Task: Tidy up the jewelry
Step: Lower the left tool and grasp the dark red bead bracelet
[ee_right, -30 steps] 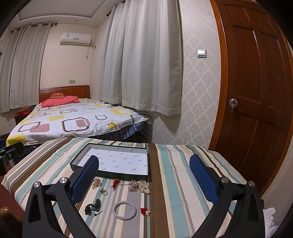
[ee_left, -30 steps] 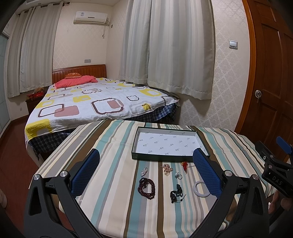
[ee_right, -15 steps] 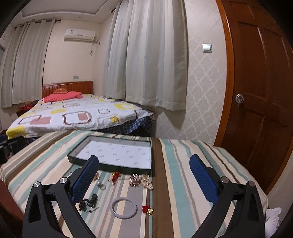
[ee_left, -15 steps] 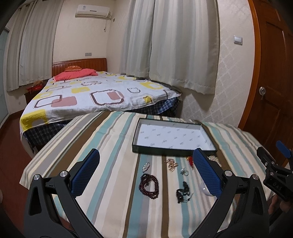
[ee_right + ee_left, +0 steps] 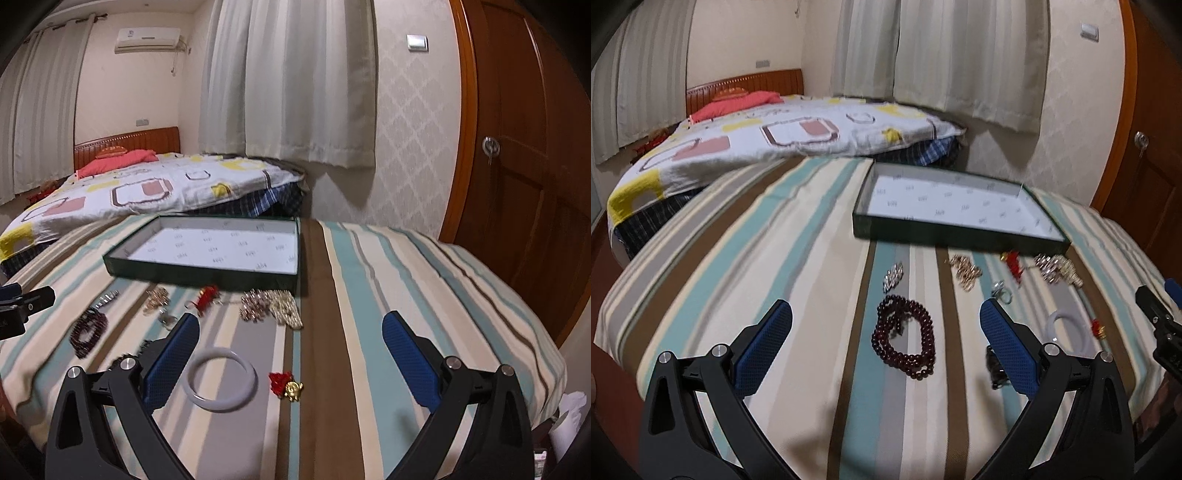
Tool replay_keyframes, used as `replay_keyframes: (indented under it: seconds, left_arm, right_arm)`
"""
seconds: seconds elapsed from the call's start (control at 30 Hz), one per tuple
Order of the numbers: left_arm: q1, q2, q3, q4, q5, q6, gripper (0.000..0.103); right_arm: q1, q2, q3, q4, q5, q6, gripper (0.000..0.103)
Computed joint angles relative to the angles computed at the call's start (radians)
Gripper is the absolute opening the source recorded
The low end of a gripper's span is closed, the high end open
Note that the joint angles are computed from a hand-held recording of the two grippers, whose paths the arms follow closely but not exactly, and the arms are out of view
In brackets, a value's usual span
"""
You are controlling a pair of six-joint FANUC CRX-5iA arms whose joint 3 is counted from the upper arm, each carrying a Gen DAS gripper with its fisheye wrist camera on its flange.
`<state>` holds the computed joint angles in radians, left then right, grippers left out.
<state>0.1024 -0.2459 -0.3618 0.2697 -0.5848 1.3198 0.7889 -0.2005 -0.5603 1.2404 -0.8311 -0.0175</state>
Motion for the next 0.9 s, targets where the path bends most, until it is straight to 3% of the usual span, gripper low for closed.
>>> replay_keyframes:
  seconds: [0.23,0.43,0.63,0.67,0.7,0.77,0.9]
  left_arm:
    - [-0.039,0.081,0.047,-0.116,0.004,0.080,0.099]
    - [-0.049,0.130,0.081,-0.145,-0.034,0.102,0.099]
    - [-0.044,0.161,0.095,-0.136,-0.060,0.109,0.088]
    - [-0.043,0.165,0.097,-0.137,-0.065,0.118,0.086]
    - [-0.040,0.164,0.095,-0.132,-0.062,0.116,0.086]
    - [-0.039,0.162,0.093,-0.132,-0.061,0.120,0.086]
    - [-0.041,0.162,0.094,-0.138,-0.061,0.128,0.085]
  right_arm:
    - [-0.039,0.025,-0.014,-0.042,0.040,0.004,0.096]
    - [-0.045,0.036,-0.011,-0.093,0.042,0.021,0.096]
    - [-0.054,0.048,-0.004,-0.134,0.073,0.050,0.093]
    - [-0.053,0.050,-0.003,-0.141,0.078,0.059,0.088]
    - [-0.051,0.053,0.001,-0.157,0.082,0.076,0.076]
    - [-0.050,0.061,0.014,-0.201,0.087,0.114,0.062]
    - [-0.050,0.060,0.017,-0.235,0.097,0.130,0.052]
